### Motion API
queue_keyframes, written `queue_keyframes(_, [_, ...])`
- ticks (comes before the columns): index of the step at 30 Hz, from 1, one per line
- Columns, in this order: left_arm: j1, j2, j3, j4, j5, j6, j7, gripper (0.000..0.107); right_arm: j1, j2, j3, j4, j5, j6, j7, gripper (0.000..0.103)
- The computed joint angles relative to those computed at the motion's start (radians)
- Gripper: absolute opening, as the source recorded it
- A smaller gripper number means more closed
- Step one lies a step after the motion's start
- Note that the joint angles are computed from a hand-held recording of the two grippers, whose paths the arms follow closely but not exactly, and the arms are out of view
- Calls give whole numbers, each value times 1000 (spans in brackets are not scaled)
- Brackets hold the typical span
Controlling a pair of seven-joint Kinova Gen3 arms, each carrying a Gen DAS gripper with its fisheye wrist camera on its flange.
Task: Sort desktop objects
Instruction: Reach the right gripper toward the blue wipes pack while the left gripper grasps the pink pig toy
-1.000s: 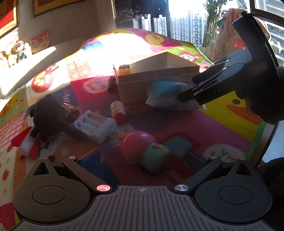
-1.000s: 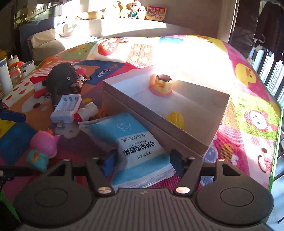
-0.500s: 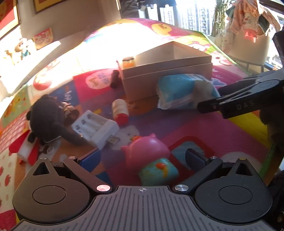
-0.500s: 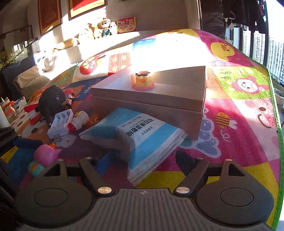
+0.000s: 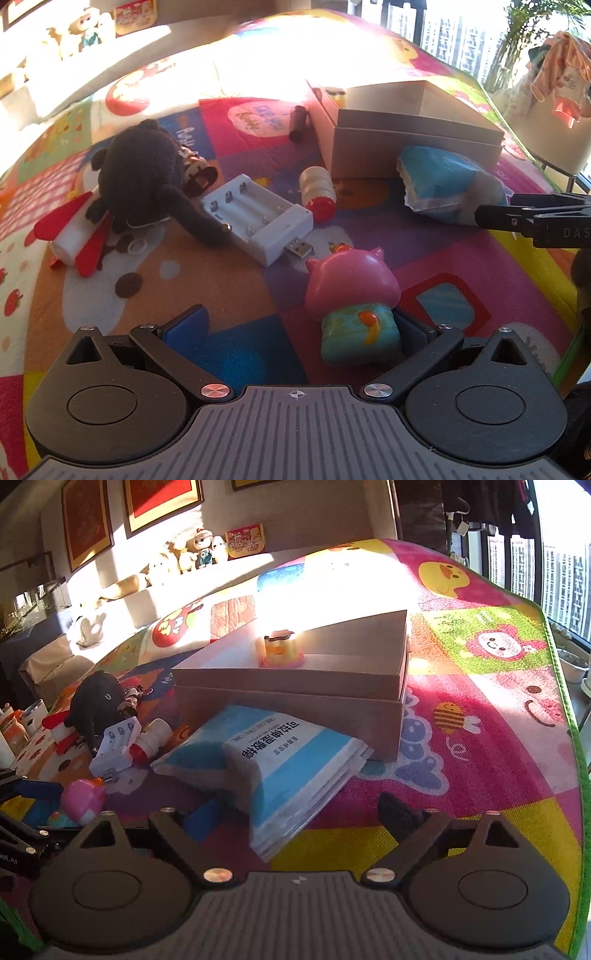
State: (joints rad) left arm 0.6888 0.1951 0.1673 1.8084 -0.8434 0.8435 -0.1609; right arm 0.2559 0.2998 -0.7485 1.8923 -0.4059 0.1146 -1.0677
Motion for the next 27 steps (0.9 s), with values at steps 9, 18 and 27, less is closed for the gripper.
queue_keyframes(9, [77,40,-29,-33,-114,127,111,103,97,18,-113,23,32,-49,-22,98])
queue_keyframes(18, [52,5,5,20,-195,134,217,101,119,27,-140,23,126,-52,-115,100])
queue_keyframes(27, [0,-48,34,97,-218,-129,235,81,47,16,-58,1,136,-11,-149,100])
